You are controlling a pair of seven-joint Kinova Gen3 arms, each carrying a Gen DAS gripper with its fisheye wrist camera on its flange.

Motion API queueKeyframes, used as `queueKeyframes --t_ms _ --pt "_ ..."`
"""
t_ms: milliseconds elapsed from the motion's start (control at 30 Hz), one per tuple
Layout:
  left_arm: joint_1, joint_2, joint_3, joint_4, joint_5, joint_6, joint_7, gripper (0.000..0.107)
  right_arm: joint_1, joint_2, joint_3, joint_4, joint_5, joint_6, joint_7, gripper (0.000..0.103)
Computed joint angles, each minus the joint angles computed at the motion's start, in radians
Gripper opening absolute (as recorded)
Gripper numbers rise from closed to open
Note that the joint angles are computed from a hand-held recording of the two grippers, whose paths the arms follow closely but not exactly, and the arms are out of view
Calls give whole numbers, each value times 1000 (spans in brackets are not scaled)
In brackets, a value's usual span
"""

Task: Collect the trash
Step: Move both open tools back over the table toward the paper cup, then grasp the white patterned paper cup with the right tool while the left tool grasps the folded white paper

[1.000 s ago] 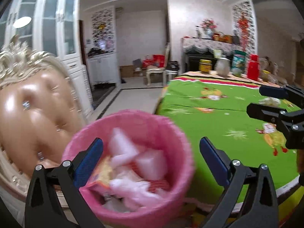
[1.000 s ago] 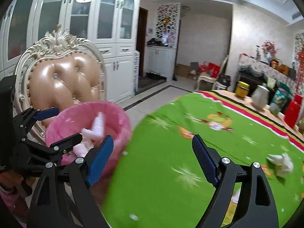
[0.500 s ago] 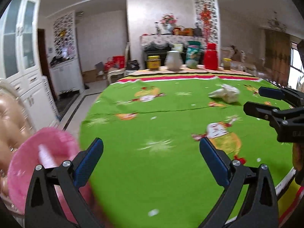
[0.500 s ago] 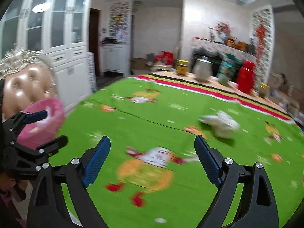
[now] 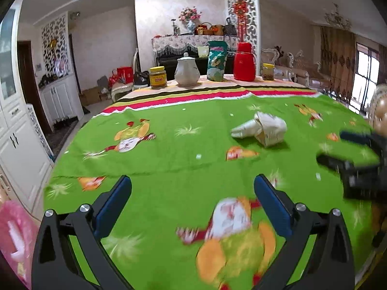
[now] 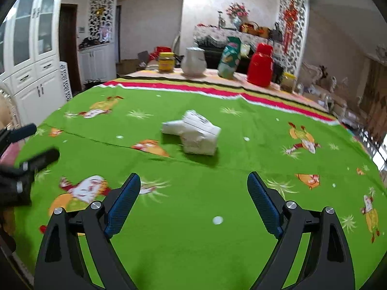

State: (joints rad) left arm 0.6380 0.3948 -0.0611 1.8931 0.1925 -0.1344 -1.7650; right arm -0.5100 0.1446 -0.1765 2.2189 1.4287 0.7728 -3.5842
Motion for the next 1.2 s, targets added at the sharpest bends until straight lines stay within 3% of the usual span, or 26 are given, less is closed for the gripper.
queueKeyframes --t_ms 100,167,267,367,467,567,633,700,800,833,867,933,1067,1200 --pt "-48 77 56 -139 0 83 40 98 123 5 -13 -3 19 -117 -21 84" --pt "-44 128 49 -230 -17 135 80 98 194 12 -16 -28 -2 -180 17 84" --pt "-41 179 45 -308 -44 171 113 98 294 49 -99 -87 -41 -166 114 84" --pt "-27 200 23 -305 -82 138 155 98 315 95 -94 -144 -69 -175 183 84" --pt "-75 190 66 -251 -101 51 99 98 286 145 3 -199 -108 -257 235 84" --pt "-187 191 186 -239 -147 52 147 98 249 203 69 -262 -156 -292 278 84" --pt "-219 201 223 -249 -157 69 179 98 292 244 21 -320 -204 -262 327 84" --pt "-183 197 187 -248 -163 66 165 98 350 280 -55 -373 -234 -207 356 84" --pt "-137 183 142 -213 -168 12 147 98 401 319 -131 -433 -279 -124 395 69" --pt "-138 181 147 -205 -175 -1 138 98 410 320 -138 -430 -285 -125 386 56" --pt "-139 180 152 -203 -179 -4 131 98 406 307 -129 -408 -288 -141 362 49" --pt "-136 179 151 -202 -179 -2 121 98 354 263 -55 -344 -250 -208 280 48" --pt "-168 175 193 -194 -191 -5 113 98 172 141 121 -193 -162 -259 118 48" --pt "-192 175 234 -191 -216 0 101 98 -14 45 267 -68 -80 -249 -45 48"
